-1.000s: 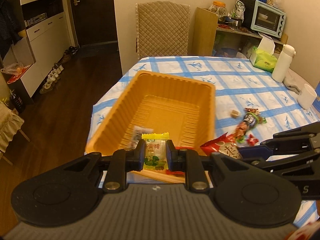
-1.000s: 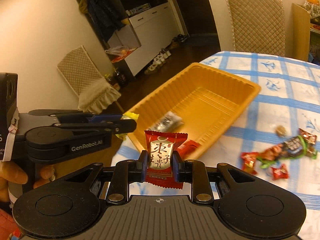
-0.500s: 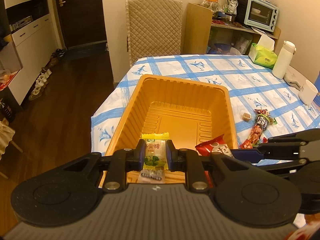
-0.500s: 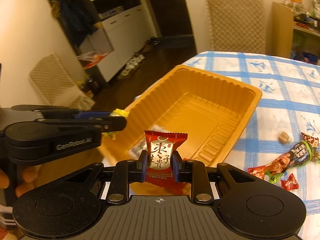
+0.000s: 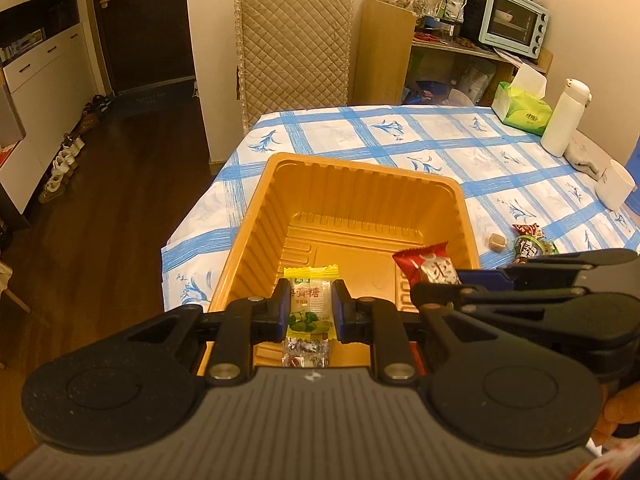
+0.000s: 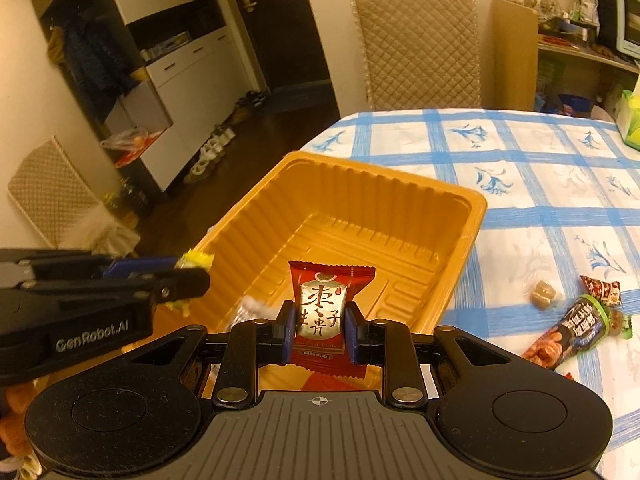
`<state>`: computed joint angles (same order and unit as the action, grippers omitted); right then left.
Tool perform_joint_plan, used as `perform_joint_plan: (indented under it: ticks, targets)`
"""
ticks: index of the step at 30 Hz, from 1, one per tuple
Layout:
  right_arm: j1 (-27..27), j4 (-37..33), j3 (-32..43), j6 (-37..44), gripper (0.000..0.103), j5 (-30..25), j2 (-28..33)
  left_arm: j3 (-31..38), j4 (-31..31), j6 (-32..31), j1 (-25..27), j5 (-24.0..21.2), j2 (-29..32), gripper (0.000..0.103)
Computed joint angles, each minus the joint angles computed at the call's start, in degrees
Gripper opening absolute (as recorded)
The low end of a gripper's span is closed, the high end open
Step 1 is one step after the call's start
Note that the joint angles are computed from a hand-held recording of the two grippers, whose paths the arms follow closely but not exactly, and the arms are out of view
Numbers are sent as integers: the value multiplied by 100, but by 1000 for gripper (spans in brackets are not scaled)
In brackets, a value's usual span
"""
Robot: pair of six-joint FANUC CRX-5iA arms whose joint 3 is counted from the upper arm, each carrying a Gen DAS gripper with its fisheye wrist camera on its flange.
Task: Organize snacks
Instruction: 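Carry both packets over the orange tray and lower them inside, then open both grippers over the tray to drop the packets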
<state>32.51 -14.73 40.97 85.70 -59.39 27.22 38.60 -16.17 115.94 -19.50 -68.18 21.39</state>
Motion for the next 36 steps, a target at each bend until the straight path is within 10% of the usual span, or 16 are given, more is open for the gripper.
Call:
perform_joint_plan:
  ticks: [26,36]
  targets:
    - [-233,-521,43,297,30,-560,-152,-198,368,-58,-11,138,-4,23]
    - [-265,-644,-360,617,55,-512,-541,-570,112,411,-177,-72,-403,36]
